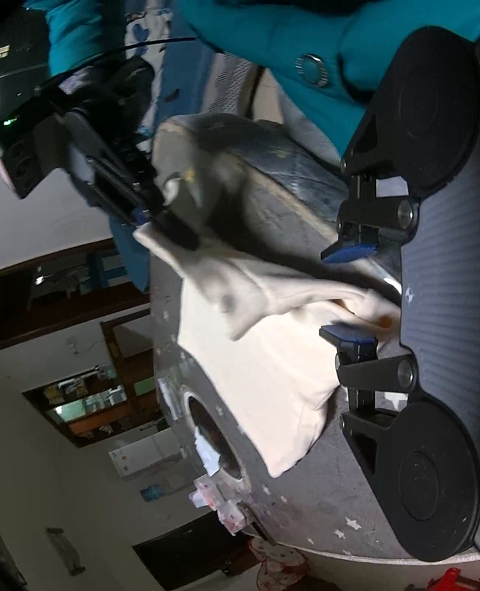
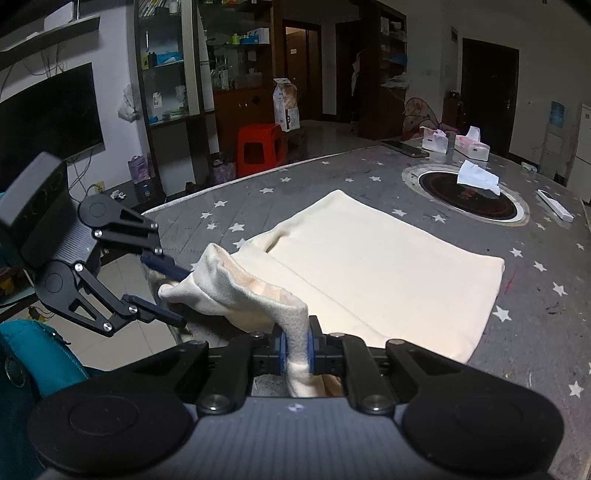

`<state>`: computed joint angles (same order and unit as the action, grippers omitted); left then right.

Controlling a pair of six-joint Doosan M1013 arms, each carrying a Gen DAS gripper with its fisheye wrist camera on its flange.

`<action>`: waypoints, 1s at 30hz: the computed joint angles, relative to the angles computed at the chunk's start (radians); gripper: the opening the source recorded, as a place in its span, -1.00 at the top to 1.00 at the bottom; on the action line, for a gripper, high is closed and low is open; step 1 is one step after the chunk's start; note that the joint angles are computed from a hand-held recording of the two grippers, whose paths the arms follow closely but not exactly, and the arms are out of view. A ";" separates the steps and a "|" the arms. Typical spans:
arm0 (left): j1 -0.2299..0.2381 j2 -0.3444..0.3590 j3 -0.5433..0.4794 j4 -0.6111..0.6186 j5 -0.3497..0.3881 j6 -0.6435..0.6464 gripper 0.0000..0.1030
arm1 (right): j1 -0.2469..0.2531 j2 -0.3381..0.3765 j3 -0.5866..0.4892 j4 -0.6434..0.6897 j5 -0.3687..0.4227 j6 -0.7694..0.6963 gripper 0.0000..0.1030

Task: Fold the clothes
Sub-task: 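Lift the gripped side with both grippers and fold it over the shirt body, then open both grippers to release the folded side onto the shirt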

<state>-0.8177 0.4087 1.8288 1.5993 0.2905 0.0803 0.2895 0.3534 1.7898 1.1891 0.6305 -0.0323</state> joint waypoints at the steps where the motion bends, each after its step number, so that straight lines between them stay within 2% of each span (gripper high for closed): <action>1: 0.003 -0.003 0.002 -0.004 -0.009 -0.003 0.79 | 0.001 -0.001 0.002 0.006 -0.004 -0.004 0.83; 3: 0.013 -0.014 0.010 0.024 -0.034 -0.055 0.87 | 0.000 -0.008 0.016 0.035 -0.007 -0.033 0.85; 7: 0.012 -0.047 0.032 0.085 -0.073 -0.129 0.88 | -0.009 -0.033 0.050 0.102 0.014 -0.120 0.86; 10: 0.008 -0.081 0.052 0.179 -0.113 -0.230 0.88 | -0.020 -0.064 0.066 0.080 0.045 -0.123 0.86; 11: 0.006 -0.092 0.059 0.246 -0.118 -0.303 0.88 | -0.023 -0.074 0.070 0.070 0.050 -0.122 0.86; 15: 0.012 -0.105 0.055 0.434 -0.088 -0.530 0.88 | -0.029 -0.086 0.051 0.027 0.059 -0.061 0.86; 17: 0.024 -0.099 0.042 0.497 -0.072 -0.619 0.88 | -0.028 -0.080 0.030 0.020 0.052 -0.045 0.86; 18: 0.030 -0.094 0.032 0.493 -0.065 -0.619 0.88 | -0.025 -0.072 0.012 0.009 0.046 -0.031 0.86; 23: 0.069 -0.062 -0.026 0.422 -0.065 -0.522 0.89 | -0.010 -0.013 -0.097 -0.079 0.023 0.056 0.86; 26: 0.101 -0.028 -0.081 0.245 -0.081 -0.341 0.89 | 0.001 0.038 -0.177 -0.161 0.010 0.126 0.86; 28: 0.124 0.004 -0.130 0.027 -0.084 -0.134 0.89 | 0.012 0.074 -0.230 -0.224 -0.001 0.177 0.86; 30: 0.141 0.036 -0.173 -0.138 -0.070 0.024 0.90 | 0.024 0.116 -0.285 -0.292 -0.012 0.244 0.86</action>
<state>-0.6766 0.4448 1.6555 1.4613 0.2208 0.1047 0.3137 0.4695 1.5051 0.8972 0.6185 0.2115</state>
